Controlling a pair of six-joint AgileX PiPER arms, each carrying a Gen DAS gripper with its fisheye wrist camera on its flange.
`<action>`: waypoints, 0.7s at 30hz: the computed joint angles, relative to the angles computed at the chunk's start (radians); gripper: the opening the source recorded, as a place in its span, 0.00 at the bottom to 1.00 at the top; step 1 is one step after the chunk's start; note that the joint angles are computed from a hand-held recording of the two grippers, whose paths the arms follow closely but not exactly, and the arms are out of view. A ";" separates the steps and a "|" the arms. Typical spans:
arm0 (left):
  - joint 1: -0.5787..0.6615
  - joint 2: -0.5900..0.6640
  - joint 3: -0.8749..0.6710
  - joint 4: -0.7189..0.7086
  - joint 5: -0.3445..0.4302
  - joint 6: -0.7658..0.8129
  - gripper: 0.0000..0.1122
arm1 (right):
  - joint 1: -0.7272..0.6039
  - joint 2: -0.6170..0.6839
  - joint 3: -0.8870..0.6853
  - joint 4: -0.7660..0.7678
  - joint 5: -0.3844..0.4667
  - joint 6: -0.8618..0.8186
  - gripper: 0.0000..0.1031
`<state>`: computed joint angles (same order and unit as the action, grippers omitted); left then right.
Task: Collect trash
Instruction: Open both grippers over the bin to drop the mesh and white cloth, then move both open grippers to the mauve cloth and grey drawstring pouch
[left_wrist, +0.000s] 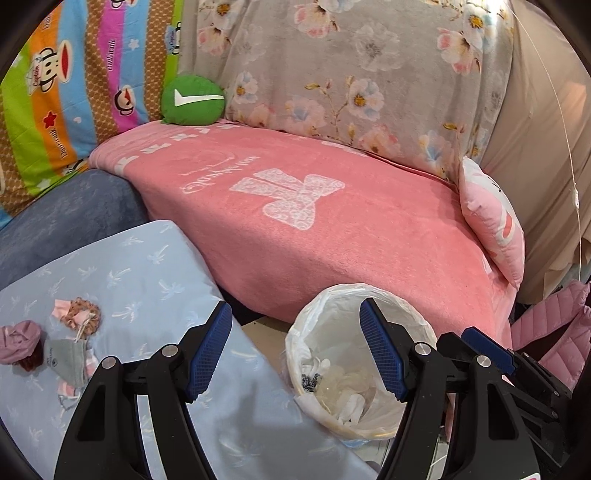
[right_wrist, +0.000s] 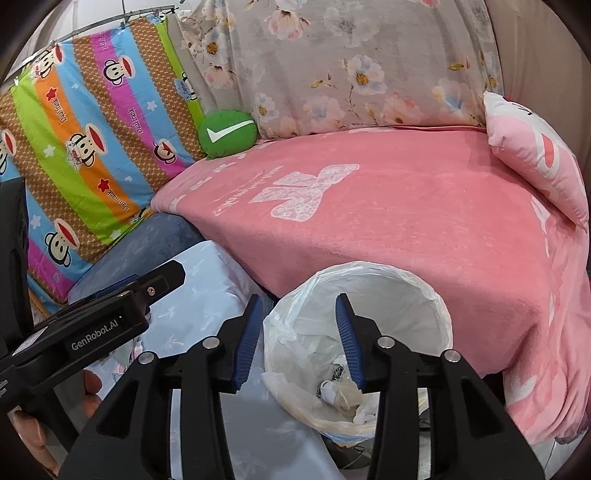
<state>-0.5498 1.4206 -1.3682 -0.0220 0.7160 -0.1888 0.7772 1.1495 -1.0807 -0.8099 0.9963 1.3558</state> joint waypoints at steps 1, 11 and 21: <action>0.005 -0.011 0.009 0.005 0.000 -0.004 0.61 | 0.010 0.007 -0.007 -0.002 0.004 0.001 0.40; 0.163 -0.127 0.102 -0.081 0.007 0.096 0.61 | 0.104 0.104 -0.098 -0.017 0.029 0.007 0.49; 0.447 -0.196 0.166 -0.251 0.049 0.297 0.61 | 0.175 0.245 -0.224 0.010 0.013 -0.034 0.49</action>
